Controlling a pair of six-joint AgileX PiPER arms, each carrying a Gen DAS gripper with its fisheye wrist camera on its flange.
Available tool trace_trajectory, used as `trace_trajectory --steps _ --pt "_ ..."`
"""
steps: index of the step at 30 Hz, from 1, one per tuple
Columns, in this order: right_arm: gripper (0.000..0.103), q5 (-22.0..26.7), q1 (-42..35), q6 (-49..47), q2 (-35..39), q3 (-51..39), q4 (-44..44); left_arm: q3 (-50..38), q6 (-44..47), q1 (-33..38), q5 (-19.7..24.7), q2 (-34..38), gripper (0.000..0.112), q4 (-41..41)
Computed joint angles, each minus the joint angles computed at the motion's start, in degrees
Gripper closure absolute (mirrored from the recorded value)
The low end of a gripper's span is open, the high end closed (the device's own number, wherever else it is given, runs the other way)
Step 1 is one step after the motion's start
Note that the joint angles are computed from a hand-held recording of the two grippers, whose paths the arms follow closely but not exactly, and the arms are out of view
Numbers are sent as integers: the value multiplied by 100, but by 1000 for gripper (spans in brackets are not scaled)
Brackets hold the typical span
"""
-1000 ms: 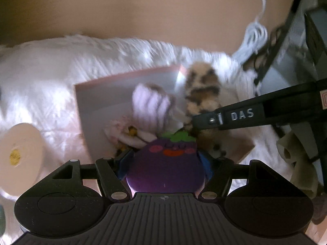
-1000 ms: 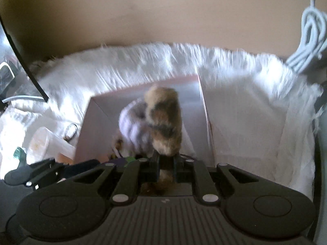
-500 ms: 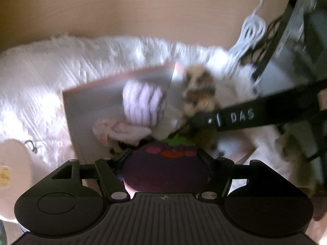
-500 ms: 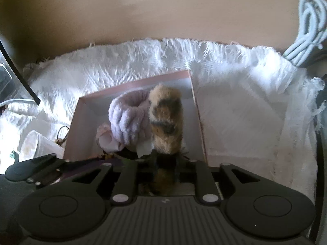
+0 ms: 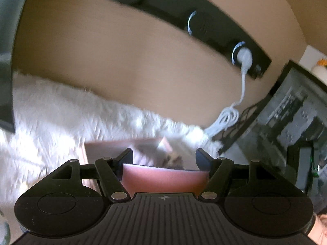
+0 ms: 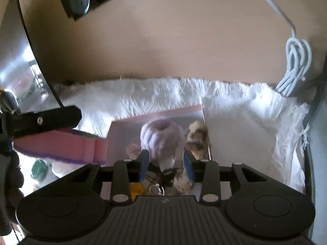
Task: Organize soft objects
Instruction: 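Carry the eggplant plush and furry strip into the pink box and open both tools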
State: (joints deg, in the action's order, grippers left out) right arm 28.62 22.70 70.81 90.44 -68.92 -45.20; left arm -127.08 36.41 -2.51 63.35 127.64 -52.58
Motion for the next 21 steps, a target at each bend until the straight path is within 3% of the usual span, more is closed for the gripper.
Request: trace_trajectory --steps 3,4,7,10,14,17,19,21 --pt "68 327 141 225 365 -119 -349 1527 963 -84 -943 -588 39 -689" --pt "75 517 220 375 470 -158 -526 1894 1294 -96 -1148 -717 39 -959" --pt "76 638 331 878 488 19 -909 1891 1366 -268 -1044 -596 39 -1016" --pt "76 639 437 980 253 264 -966 1062 547 -608 -704 -73 39 -215" --pt "74 951 724 1274 17 616 -1264 651 -231 -1290 -1264 167 39 1850" --pt "65 922 776 1557 -238 936 -1417 294 -782 -1703 -1164 432 40 3506" --pt "61 927 797 1815 -333 1106 -1580 300 -917 -1779 -1162 467 41 3841" --pt "60 951 828 1952 -376 1175 -1644 544 -711 -1598 -1345 351 41 3258"
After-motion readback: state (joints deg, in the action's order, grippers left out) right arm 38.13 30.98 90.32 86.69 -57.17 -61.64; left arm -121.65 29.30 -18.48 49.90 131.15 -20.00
